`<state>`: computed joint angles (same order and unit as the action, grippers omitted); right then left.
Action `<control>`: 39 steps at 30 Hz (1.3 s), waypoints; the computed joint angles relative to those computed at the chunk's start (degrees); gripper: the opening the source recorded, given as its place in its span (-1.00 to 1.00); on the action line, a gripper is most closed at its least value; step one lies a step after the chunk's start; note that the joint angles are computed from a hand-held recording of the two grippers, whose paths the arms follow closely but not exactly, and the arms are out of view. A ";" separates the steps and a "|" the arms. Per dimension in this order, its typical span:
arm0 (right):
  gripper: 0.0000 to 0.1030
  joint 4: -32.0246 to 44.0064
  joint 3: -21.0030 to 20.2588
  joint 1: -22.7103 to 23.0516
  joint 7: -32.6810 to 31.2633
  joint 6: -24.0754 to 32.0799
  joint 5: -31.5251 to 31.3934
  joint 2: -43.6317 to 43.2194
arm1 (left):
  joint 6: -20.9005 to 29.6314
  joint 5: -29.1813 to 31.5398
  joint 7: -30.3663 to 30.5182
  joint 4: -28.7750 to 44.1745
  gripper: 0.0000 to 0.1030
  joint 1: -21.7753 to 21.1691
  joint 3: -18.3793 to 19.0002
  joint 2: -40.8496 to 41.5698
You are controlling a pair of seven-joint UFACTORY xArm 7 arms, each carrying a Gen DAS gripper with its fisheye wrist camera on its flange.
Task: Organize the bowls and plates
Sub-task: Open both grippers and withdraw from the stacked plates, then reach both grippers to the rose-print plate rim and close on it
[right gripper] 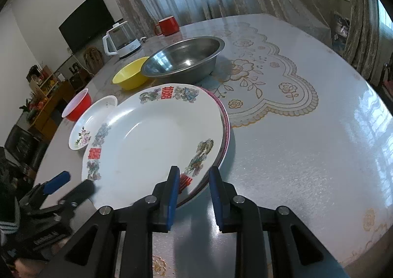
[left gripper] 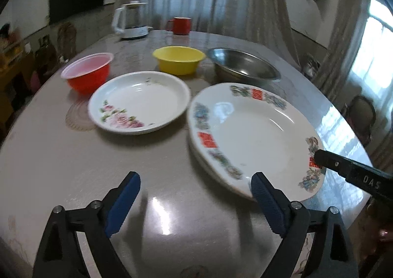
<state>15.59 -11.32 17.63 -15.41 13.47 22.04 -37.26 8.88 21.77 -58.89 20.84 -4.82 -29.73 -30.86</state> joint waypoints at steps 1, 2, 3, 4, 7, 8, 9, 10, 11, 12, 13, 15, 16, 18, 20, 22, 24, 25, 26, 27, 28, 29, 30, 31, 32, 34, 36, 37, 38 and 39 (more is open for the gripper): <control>-0.51 -0.17 1.44 -1.04 0.64 -0.46 -0.83 0.05 | -0.02 -0.23 -0.44 -0.82 0.84 0.00 0.30 -1.10; -0.50 -0.53 2.99 -2.03 1.37 -1.24 -1.81 -0.15 | 0.26 -0.38 -0.97 -1.75 0.85 0.45 0.42 -2.45; -0.49 -0.77 4.21 -2.81 2.14 -1.65 -2.79 -0.44 | 0.62 -0.52 -1.40 -2.26 0.85 0.81 0.38 -3.33; -0.47 -1.04 4.90 -3.15 2.61 -2.18 -3.65 -0.84 | 0.81 -0.70 -1.74 -2.83 0.85 1.11 0.58 -4.14; -0.46 -1.38 4.05 -1.83 2.83 -3.57 -4.85 -1.90 | -0.38 -1.11 -3.72 -5.29 0.85 3.76 0.60 -7.05; -0.46 -1.43 3.40 -0.97 2.72 -3.93 -4.93 -2.33 | -0.54 -1.22 -3.97 -5.91 0.85 4.60 0.65 -7.65; -0.46 -1.48 2.79 -0.07 2.57 -4.32 -4.96 -2.71 | -0.64 -1.36 -3.88 -6.29 0.85 5.16 0.94 -7.81; -0.46 -1.44 2.00 1.00 2.26 -4.67 -4.92 -2.84 | -0.79 -1.50 -3.86 -6.66 0.85 5.99 1.23 -7.86; -0.46 -1.33 0.86 2.60 1.56 -5.11 -4.75 -3.00 | -0.92 -1.63 -3.66 -6.90 0.85 6.42 1.52 -7.85; -0.46 -1.17 0.18 3.73 1.07 -5.50 -4.68 -2.85 | -1.01 -1.88 -3.54 -7.09 0.85 7.06 1.98 -7.68; -0.46 -0.84 -0.44 5.01 0.53 -5.62 -4.60 -2.66 | -1.47 -2.08 -3.48 -7.30 0.85 7.59 2.26 -7.52; -0.46 0.41 -1.92 7.93 -0.89 -5.30 -4.16 -1.70 | -3.12 -2.37 -3.50 -7.93 0.85 9.44 2.45 -7.45; -0.46 1.27 -2.58 9.36 -1.57 -5.22 -3.72 -0.87 | -3.73 -2.57 -3.37 -8.17 0.85 10.11 2.38 -7.44; -0.46 3.23 -3.45 11.84 -2.99 -5.01 -2.74 1.20 | -6.63 -2.69 -2.67 -8.62 0.85 12.63 2.12 -6.60; -0.46 5.97 -4.45 14.57 -4.74 -4.12 -1.22 3.89 | -11.71 -3.49 -0.79 -9.43 0.85 14.00 3.39 -4.80; -0.46 8.45 -4.70 16.46 -6.23 -3.28 0.90 6.31 | -15.99 -4.59 0.90 -10.04 0.86 15.39 3.97 -3.15; -0.46 11.09 -3.88 17.45 -7.60 -3.24 2.37 9.36 | -18.96 -6.09 2.10 -10.08 0.89 17.42 3.81 -1.51; -0.44 12.41 -1.84 16.29 -7.28 -3.52 1.97 11.24 | -20.44 -6.97 2.49 -10.33 0.90 18.30 3.34 -1.08; -0.43 13.59 -0.76 15.92 -7.68 -3.70 2.14 12.94 | -22.04 -7.84 3.01 -10.49 0.92 19.17 3.07 -0.30; -0.43 15.07 -0.41 16.28 -8.52 -3.50 2.96 14.70 | -23.18 -8.49 3.70 -10.41 0.92 19.27 3.52 0.75; -0.43 17.16 0.45 16.05 -8.64 -2.78 3.43 17.10 | -23.92 -9.01 4.37 -10.55 0.92 18.78 4.20 1.26; -0.43 18.48 0.65 16.18 -9.55 -2.27 4.56 18.55 | -24.75 -9.30 5.12 -10.64 0.92 17.86 5.49 2.16; -0.43 19.88 0.64 16.45 -10.82 -1.67 5.97 20.01 | -25.46 -9.36 5.84 -10.70 0.92 16.40 7.37 3.00; -0.43 21.48 1.48 15.87 -10.99 -1.13 6.37 21.73 | -26.19 -9.57 6.45 -10.84 0.92 15.21 8.79 3.58; -0.43 23.24 2.33 15.23 -10.94 -0.48 6.69 23.52 | -26.92 -9.87 7.02 -10.95 0.93 14.27 9.89 4.07; -0.43 26.36 3.57 14.31 -11.55 0.66 7.86 26.42 | -27.81 -10.85 8.07 -11.02 0.96 12.94 11.00 4.75; -0.43 29.45 5.51 12.65 -10.44 1.51 7.03 29.43 | -27.83 -11.59 8.98 -11.22 0.96 11.13 12.71 5.00; -0.43 30.95 6.53 11.61 -9.48 1.90 5.83 31.02 | -27.53 -11.93 9.35 -11.30 0.96 10.06 13.67 4.93; -0.43 32.69 7.45 10.63 -8.50 2.67 4.58 32.72 | -27.56 -11.73 9.70 -11.33 0.97 8.17 15.74 5.43; -0.43 34.37 8.41 9.59 -6.70 3.13 2.50 34.54 | -27.66 -11.33 9.98 -11.26 0.97 6.00 18.24 6.12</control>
<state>49.96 -2.91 27.21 -22.11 16.60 24.54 -2.72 -18.77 10.44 -48.91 9.57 1.18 -11.49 -24.74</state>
